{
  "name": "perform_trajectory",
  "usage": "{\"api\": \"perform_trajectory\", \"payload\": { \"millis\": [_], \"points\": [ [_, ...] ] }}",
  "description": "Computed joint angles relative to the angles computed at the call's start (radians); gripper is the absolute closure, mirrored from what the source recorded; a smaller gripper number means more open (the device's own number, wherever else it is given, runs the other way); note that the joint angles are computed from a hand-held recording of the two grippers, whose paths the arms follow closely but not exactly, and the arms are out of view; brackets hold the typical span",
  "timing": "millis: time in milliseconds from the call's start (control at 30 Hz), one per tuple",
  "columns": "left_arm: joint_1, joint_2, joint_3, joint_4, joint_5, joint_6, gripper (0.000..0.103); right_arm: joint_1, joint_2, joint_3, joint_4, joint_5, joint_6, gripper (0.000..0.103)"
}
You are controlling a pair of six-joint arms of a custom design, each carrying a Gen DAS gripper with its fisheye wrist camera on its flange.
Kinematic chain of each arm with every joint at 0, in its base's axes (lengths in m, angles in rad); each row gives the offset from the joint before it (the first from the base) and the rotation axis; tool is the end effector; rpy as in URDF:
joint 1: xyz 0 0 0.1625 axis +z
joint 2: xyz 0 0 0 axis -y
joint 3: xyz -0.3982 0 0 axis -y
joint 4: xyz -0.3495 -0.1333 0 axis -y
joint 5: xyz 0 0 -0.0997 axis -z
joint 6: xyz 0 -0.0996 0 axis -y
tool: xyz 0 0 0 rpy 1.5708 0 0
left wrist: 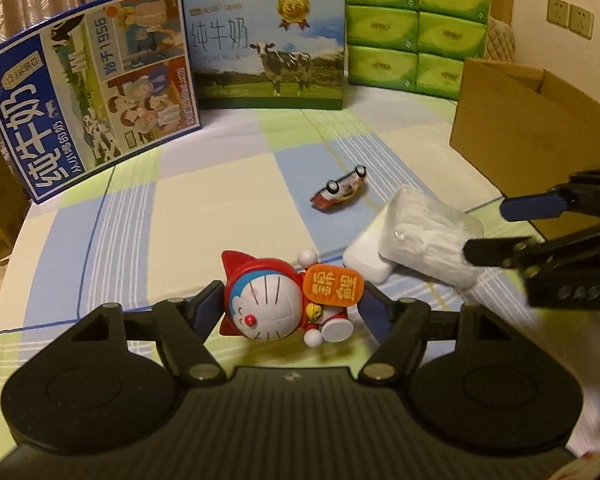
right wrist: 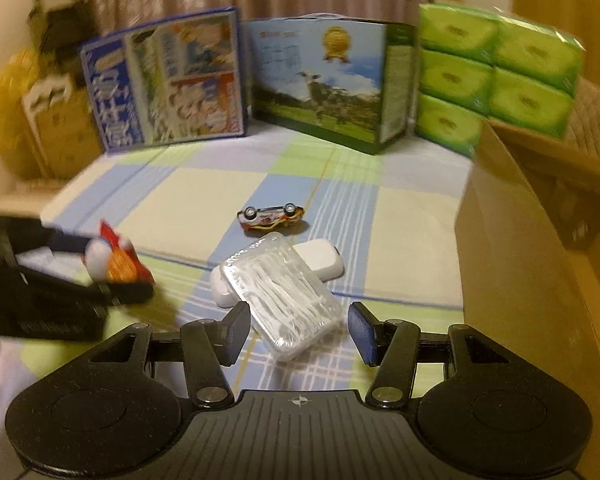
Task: Organize rigid objects
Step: 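Close the right gripper on the clear floss-pick box while the left gripper holds the Doraemon figure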
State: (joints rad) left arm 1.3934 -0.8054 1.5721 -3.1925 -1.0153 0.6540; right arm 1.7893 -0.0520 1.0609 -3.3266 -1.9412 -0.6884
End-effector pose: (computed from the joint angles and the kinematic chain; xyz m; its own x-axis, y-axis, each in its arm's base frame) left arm 0.0670 -0.6794 0.2269 -0.6490 0.2011 -0.7337 0.6434 0.6597 -0.3883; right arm 0.2510 -0.6819 -0.1130 -0.6429 -0.4257 0.6367 -0.7348 0.5774 -0.3559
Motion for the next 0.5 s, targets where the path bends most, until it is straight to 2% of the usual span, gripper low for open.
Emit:
{"api": "perform_trajectory", "payload": {
  "millis": [33,67,133,367,500],
  "points": [
    [0.002,-0.001,-0.004,0.005,-0.007,-0.01,0.035,0.001,0.015,-0.022,0.0,-0.005,-0.025,0.048],
    [0.004,-0.004,-0.004,0.007,-0.013,-0.022,0.035,0.003,0.031,-0.045,0.0,-0.014,-0.049,0.039],
    [0.006,-0.008,-0.005,0.011,-0.021,-0.037,0.035,0.004,0.059,-0.092,0.012,-0.028,-0.087,0.028],
    [0.006,-0.007,-0.006,0.007,-0.025,-0.036,0.035,-0.003,0.131,-0.233,0.107,-0.056,-0.136,0.027],
    [0.005,-0.005,-0.008,0.007,-0.019,-0.039,0.035,-0.013,0.169,-0.299,0.144,-0.033,-0.171,0.027]
  ]
}}
